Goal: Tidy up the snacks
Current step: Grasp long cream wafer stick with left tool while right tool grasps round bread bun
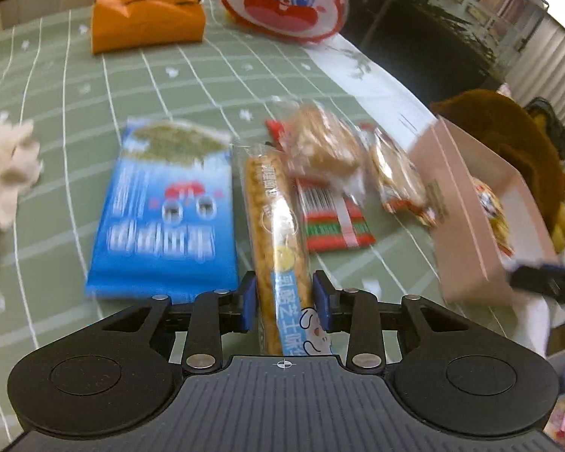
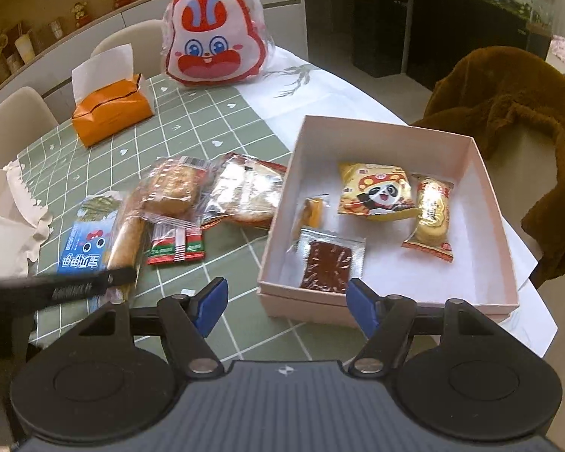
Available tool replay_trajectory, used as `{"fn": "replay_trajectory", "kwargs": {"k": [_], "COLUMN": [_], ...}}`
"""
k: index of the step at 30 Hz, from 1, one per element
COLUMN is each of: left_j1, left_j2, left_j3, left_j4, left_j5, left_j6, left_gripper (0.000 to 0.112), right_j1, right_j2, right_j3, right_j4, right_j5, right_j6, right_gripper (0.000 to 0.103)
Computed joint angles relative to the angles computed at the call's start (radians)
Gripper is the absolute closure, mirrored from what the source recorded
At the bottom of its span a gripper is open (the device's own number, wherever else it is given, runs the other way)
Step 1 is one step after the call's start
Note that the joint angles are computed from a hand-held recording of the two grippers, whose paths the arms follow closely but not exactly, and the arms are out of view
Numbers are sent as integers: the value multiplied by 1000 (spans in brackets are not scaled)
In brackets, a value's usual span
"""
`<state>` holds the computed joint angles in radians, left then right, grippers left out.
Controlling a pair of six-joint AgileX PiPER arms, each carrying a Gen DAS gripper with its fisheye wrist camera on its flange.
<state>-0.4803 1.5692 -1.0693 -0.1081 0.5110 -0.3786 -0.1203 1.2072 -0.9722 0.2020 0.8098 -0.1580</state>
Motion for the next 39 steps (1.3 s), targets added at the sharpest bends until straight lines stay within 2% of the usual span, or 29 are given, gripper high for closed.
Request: {"fn": "replay_trajectory", "kwargs": {"k": [4, 8, 11, 14, 18, 20, 21, 22, 23, 24, 27, 33, 37, 39], "left_j1": [-12, -38, -70, -70, -86, -91, -92, -90, -85, -78, -57, 3, 66, 104], "left_j2": [-87, -149, -201, -232, -258, -271, -273, -278, -280, -279, -269, -253, -265, -250], "left_j3": [90, 137, 171, 195, 196, 190, 186, 185, 186, 186, 184, 199, 224, 214], "left_j4": [-86, -34, 47, 51, 113, 137, 142, 145, 141, 129, 86, -52, -107, -143], "left_j5": [15, 42, 66, 81, 114, 131, 133, 133, 127, 120, 98, 24, -58, -61], "left_j6": [81, 33, -70, -99, -181, -196, -195, -192, -184, -170, -111, 42, 58, 86], "left_gripper": [77, 77, 77, 77, 75, 75, 75, 75, 75, 75, 75, 75, 75, 75], "right_j1": [96, 181, 249, 297, 339, 343, 349, 353, 347, 339, 329, 280, 226, 222], "right_j2": [9, 97, 234, 411, 637, 693, 702, 697, 683, 660, 542, 242, 61, -4], "right_j3": [-10, -102, -233, -403, -625, -671, -675, -666, -650, -628, -508, -239, -58, 19], "right_j4": [-70, -81, -95, -100, -166, -167, -182, -188, -163, -137, -116, -37, -10, -36], "right_j5": [-30, -39, -35, -10, 67, 94, 105, 115, 115, 120, 92, 98, 119, 116], "right_j6": [106, 166, 217, 262, 351, 349, 362, 368, 348, 325, 277, 121, 101, 125], "right_gripper": [33, 31, 29, 29, 29, 30, 35, 55, 61, 63, 63, 64, 63, 63]}}
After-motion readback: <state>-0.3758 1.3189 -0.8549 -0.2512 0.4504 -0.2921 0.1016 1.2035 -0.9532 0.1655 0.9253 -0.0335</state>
